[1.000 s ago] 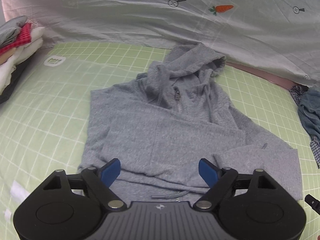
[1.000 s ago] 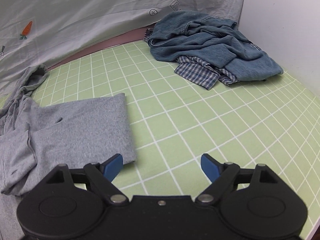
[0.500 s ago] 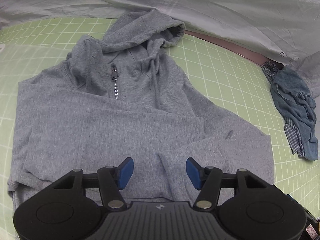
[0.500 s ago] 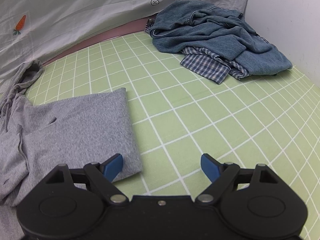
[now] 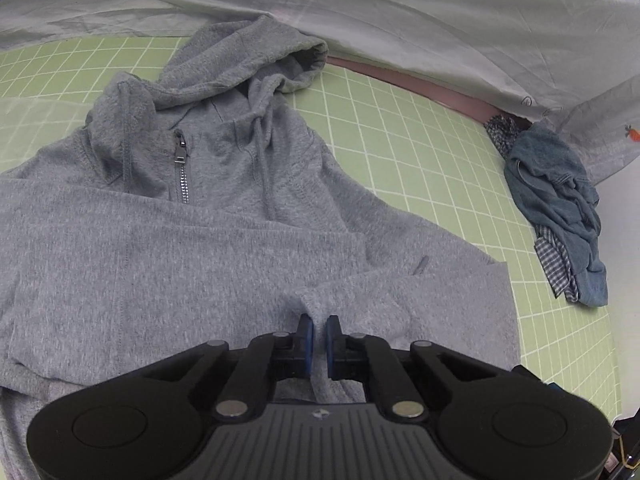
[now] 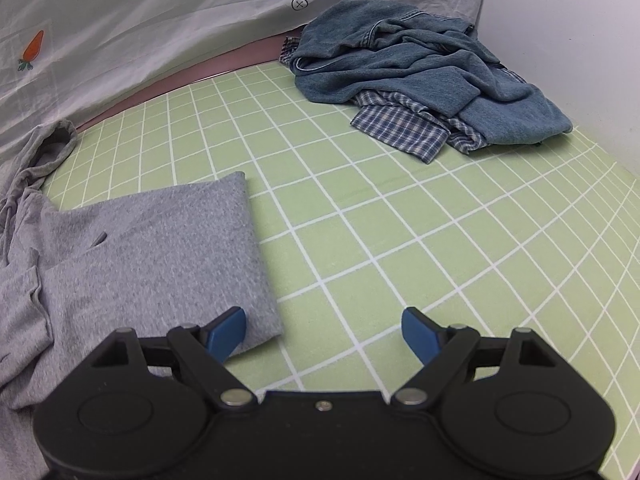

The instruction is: Fold clothes

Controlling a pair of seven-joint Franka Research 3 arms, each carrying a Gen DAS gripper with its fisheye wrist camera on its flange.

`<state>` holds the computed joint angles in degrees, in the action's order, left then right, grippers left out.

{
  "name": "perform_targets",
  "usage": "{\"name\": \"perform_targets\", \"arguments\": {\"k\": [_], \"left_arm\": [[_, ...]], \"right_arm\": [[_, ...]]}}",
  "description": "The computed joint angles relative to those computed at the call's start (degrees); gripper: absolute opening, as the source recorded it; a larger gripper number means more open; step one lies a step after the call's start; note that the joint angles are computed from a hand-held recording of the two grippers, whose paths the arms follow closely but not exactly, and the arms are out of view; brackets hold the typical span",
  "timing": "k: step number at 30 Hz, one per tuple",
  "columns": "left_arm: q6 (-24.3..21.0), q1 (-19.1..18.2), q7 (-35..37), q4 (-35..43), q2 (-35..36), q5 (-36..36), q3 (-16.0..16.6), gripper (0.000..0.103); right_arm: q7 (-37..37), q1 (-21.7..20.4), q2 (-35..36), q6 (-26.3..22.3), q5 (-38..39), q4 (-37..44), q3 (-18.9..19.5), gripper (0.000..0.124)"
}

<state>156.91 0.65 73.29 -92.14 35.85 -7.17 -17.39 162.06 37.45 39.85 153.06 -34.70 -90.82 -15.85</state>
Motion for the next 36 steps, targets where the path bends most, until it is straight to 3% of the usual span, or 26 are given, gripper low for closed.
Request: {"name": "perform_targets", "arguments": {"k": [5,8,10,14,22,26,28,31,33,36], "left_arm": [[5.9,5.7,0.8,-5.7,-5.1,-6.8,-3.5,0.007],[9.0,7.6,-0.1,-8.3,-7.9,-9.0,-3.0,0.007],[9.9,7.4,-2.0,-9.5,-9.5,-8.3,-1.0,0.007],[11.7,4.1,-10.7,-13.9,-12.8,-2.0,7.0,0.007],[13.7,4.4,-21.6,-19.2,-15.4,7.2,13.3,0.007],[14.7,-0.1,-31.6,-19.6,-15.6,16.4,20.9,0.007],[12.6,-3.2,-37.8,-18.5,-14.7,21.7,25.4,0.007],[6.2,-5.3,-43.8,-16.3,-13.3,28.3,28.5,0.011],[2.5,-6.1,-46.4,-15.5,-12.9,32.2,29.0,0.014],[3.1,-3.4,-45.0,-16.9,-13.4,33.4,25.8,0.024]], "right_arm": [[-1.4,0.0,0.0,-0.9,-0.3,0.5,0.4,0.086],[-2.8,-0.2,0.1,-1.0,-0.3,1.0,0.9,0.086],[-4.2,-0.5,0.4,-1.3,0.2,1.4,1.5,0.086],[-6.7,-0.6,0.8,-1.7,1.2,2.1,2.2,0.086],[-9.9,-0.2,1.3,-3.0,1.8,3.4,2.5,0.086],[-11.9,-0.1,1.9,-3.8,2.4,4.3,3.0,0.086],[-12.9,-0.1,2.1,-4.0,2.7,4.8,3.3,0.086],[-14.4,-0.1,2.7,-4.4,3.4,5.7,3.6,0.086],[-15.2,0.0,3.0,-4.6,3.7,6.3,3.7,0.086],[-15.7,0.3,3.4,-4.3,4.1,7.2,3.6,0.086]]}}
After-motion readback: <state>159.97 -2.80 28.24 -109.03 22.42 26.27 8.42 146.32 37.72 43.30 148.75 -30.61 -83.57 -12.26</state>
